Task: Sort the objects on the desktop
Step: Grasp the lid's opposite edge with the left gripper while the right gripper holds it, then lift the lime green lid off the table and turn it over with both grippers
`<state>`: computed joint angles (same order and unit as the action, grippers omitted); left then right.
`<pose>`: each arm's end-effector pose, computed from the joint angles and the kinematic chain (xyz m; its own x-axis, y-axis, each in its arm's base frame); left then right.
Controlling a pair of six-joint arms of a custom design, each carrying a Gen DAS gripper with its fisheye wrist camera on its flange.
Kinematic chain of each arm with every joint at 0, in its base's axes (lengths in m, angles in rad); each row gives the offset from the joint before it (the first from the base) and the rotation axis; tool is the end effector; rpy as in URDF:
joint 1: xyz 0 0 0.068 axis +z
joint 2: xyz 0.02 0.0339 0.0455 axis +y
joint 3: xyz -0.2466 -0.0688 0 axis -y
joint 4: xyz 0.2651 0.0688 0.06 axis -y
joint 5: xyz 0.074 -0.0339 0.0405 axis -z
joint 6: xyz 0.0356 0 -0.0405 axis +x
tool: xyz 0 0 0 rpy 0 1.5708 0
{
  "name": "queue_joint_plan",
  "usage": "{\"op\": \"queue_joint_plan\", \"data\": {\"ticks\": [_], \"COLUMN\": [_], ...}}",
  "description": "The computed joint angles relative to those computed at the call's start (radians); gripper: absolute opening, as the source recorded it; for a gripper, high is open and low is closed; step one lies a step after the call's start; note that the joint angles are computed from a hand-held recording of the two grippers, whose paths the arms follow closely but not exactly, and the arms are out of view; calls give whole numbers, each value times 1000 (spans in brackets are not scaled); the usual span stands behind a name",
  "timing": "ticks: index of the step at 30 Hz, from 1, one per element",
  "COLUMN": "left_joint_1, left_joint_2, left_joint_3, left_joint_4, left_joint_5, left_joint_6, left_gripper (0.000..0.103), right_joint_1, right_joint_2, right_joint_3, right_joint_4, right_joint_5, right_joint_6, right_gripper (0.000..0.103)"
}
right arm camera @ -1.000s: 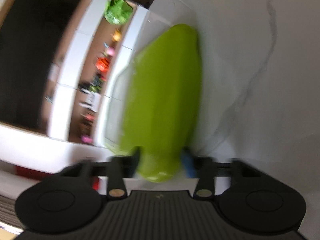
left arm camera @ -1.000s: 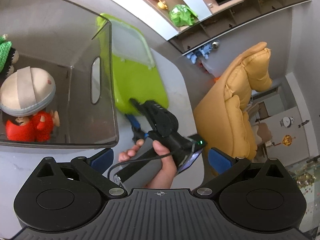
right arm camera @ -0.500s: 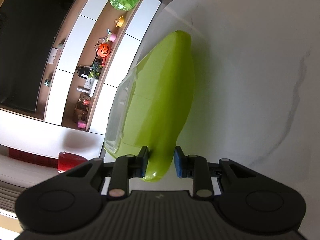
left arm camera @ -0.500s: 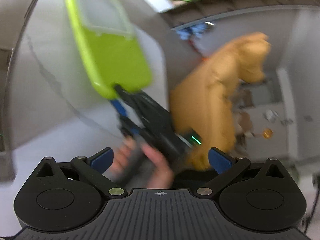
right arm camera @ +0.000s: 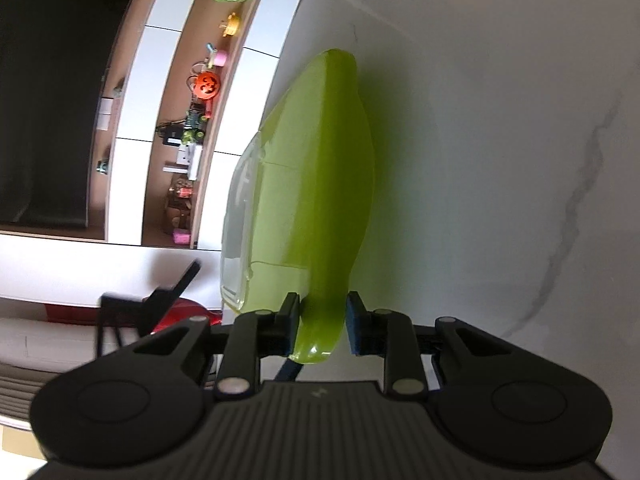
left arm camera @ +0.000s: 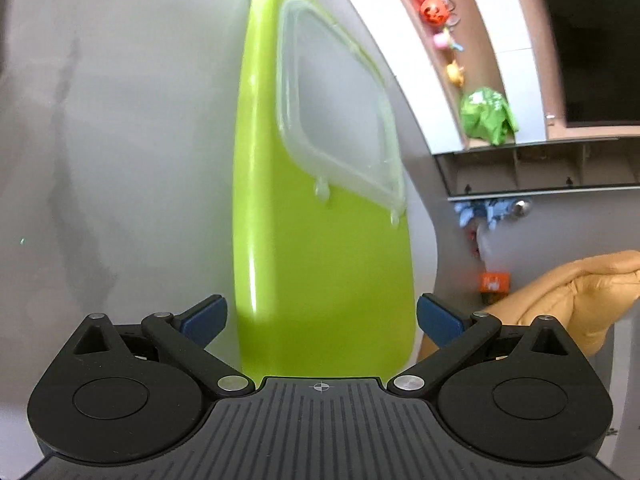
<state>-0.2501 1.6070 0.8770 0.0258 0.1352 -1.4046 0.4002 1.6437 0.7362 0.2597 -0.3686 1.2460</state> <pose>0.3377 -0.0912 0.1571 -0.4438 -0.8952 -0.0400 -0.5616 0.3126 -0.7661 0.3026 0.1419 0.1228 -0.7726 0.6331 -0.0484 0.3263 0.4612 0.8251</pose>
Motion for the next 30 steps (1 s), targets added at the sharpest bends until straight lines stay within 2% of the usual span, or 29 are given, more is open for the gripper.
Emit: {"op": "queue_joint_plan", "data": {"ticks": [4, 8, 11, 13, 15, 17, 19, 21, 23, 25, 26, 27, 29, 30], "left_joint_1": [14, 22, 10, 18, 36, 49, 58, 69, 73, 75, 76, 77, 71, 64], "left_joint_2": [57, 86, 118, 141, 161, 161, 159, 139, 118, 102, 96, 89, 65, 49], "left_joint_3": [-66, -186, -221, -228, -250, -255, -252, -257, -247, -238, -236, -233, -229, -214], "left_joint_4": [179, 432, 533, 557, 613, 613, 618, 612, 577, 550, 541, 532, 512, 479], "left_joint_5": [27, 71, 75, 105, 142, 155, 168, 183, 186, 188, 188, 189, 164, 143], "left_joint_6": [-93, -133, -156, -152, -170, -153, -147, -143, -137, -142, -141, -141, -111, -63], "left_gripper": [103, 98, 77, 39, 37, 37, 34, 32, 32, 32, 32, 32, 31, 31], "right_joint_1": [-21, -33, -30, -25, -25, -26, -25, -18, -10, 3, 16, 28, 46, 53], "right_joint_2": [14, 61, 75, 76, 80, 97, 118, 144, 183, 214, 220, 226, 228, 225], "right_joint_3": [-24, -23, -21, -22, -20, -16, -8, 2, 23, 50, 62, 74, 91, 95], "right_joint_4": [48, 85, 97, 108, 116, 130, 146, 170, 210, 232, 238, 246, 253, 257], "right_joint_5": [-50, -105, -106, -84, -72, -83, -95, -75, -60, -32, 1, 35, 79, 93], "right_joint_6": [27, 69, 72, 67, 61, 65, 80, 110, 135, 146, 136, 113, 67, 43], "right_gripper": [25, 25, 25, 25, 25, 25, 33, 53, 58, 57, 53, 41, 36, 35]}}
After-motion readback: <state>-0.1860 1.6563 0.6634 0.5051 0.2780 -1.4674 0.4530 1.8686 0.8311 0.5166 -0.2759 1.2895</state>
